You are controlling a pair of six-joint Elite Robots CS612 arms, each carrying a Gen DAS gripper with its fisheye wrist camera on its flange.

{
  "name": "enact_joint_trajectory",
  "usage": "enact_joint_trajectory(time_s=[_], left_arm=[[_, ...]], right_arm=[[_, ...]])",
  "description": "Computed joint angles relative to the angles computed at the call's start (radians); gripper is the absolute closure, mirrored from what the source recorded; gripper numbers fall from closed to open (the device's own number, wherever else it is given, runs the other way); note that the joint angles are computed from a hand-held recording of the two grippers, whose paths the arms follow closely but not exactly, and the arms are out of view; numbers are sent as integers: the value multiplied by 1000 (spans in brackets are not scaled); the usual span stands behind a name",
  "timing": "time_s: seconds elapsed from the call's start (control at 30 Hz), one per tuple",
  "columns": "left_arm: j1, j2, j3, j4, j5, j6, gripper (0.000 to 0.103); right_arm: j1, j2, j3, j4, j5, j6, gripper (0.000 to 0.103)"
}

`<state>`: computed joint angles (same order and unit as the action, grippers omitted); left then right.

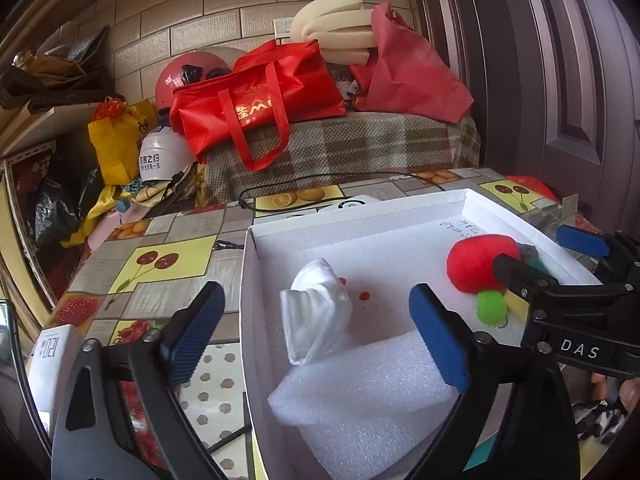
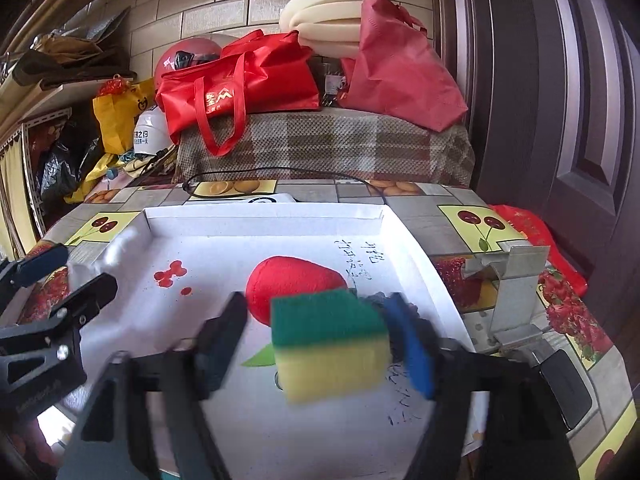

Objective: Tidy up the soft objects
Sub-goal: 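Drop glove into tray with left tool while right tool releases sponge, then pull both open tools back from the tray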

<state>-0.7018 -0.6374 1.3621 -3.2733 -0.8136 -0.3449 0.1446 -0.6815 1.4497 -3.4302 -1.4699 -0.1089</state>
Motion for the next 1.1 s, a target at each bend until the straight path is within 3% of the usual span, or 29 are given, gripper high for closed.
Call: enact_joint_trajectory(time_s=[0.07, 0.2, 0.67, 0.9, 1.1], left_arm=[[-3, 2, -2, -2, 16, 6, 0], [-4, 1, 3, -22, 34, -5, 0], [-18, -19, 66, -113, 71, -60, 0], [-47, -50, 141, -188, 39, -14, 0], [-70, -87, 222, -250, -34, 9, 0]], right_arm=[[2, 1, 2, -17, -5, -9, 10], [3, 3, 0, -27, -14, -9, 0], [6, 4, 34, -164, -68, 14, 0], [4, -21, 90, -192, -117, 52, 0], [-14, -56, 168, -230, -85, 62, 0]])
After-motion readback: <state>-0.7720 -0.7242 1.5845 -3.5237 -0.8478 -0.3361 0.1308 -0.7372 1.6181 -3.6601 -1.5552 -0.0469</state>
